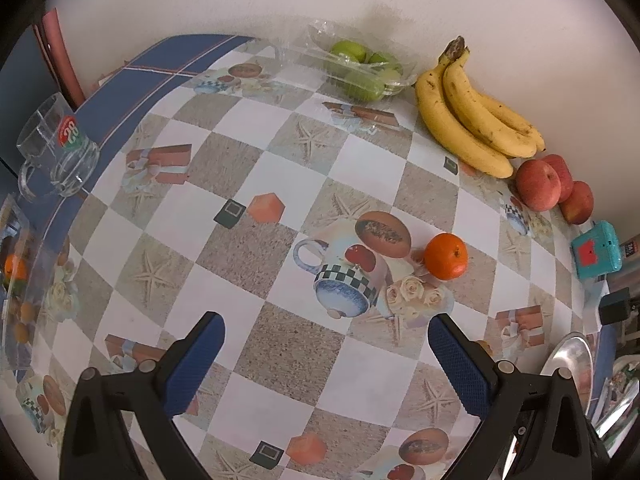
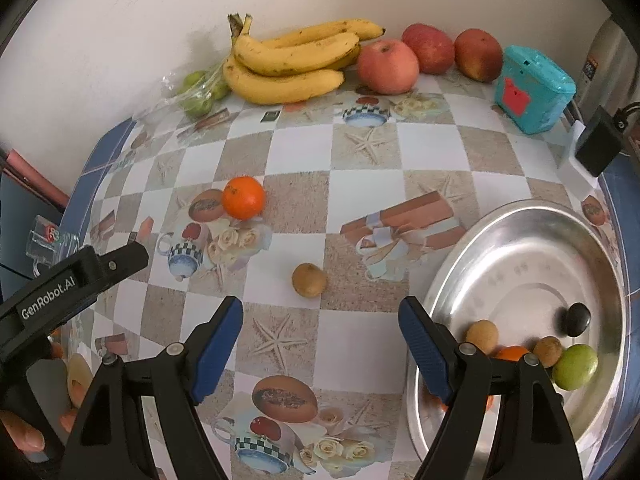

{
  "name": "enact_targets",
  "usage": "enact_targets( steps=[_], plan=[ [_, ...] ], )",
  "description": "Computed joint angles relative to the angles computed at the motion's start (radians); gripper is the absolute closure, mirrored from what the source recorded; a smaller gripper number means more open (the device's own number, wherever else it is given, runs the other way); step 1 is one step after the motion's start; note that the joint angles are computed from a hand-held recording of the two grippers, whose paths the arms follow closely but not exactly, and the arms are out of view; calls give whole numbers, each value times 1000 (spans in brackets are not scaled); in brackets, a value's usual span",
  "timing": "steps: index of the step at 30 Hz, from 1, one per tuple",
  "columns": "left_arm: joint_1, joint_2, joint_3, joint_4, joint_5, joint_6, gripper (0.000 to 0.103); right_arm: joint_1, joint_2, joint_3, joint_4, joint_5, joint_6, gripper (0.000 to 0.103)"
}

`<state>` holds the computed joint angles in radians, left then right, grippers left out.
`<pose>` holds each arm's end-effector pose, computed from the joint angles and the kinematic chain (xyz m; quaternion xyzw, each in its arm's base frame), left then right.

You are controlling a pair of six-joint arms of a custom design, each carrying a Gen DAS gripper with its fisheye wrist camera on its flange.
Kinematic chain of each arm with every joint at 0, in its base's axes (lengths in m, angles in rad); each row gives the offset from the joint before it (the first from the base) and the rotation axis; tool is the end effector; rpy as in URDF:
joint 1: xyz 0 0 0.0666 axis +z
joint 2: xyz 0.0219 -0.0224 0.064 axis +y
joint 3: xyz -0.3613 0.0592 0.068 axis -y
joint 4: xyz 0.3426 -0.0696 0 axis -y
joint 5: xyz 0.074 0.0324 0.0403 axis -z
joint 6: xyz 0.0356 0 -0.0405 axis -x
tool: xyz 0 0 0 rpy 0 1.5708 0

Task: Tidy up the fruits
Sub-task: 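Move both grippers away from the bowl toward the last tangerine and kiwi, then lower the right gripper onto the brown kiwi and close it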

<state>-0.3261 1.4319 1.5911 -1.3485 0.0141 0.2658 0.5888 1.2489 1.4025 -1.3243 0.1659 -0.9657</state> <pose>0.3958 -0.1348 0.4504 0.0309 0.9814 -0.0619 0.1793 0.2970 0.1908 0.4467 0.1991 0.9563 0.0810 0.1981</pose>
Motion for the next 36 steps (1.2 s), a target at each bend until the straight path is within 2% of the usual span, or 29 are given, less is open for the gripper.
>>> enact_targets(
  steps=[12, 14, 18, 20, 22, 25, 31, 36],
  plan=[
    [3, 42, -5, -5, -6, -9, 0, -10, 46, -4, 17, -3, 25, 23],
    [0, 50, -4, -3, -16, -16, 0, -11, 51, -7, 22, 0, 26, 30],
    [-2, 60, -1, 17, -8, -25, 0, -21, 60, -12, 34, 2, 24, 33],
    [-3, 64, 0, 26, 4, -34, 0, -25, 64, -14, 45, 0, 23, 41],
    [-6, 68, 4, 28, 7, -46, 0, -29, 71, -14, 53, -1, 24, 41],
    [-8, 73, 7, 30, -3, -57, 0, -31, 85, -10, 60, 0, 29, 51],
    [-2, 79, 5, 26, 5, -63, 1, -27, 108, -5, 63, -3, 37, 59],
    [-5, 78, 4, 24, 7, -67, 1, -23, 118, -6, 62, -2, 29, 59]
  ],
)
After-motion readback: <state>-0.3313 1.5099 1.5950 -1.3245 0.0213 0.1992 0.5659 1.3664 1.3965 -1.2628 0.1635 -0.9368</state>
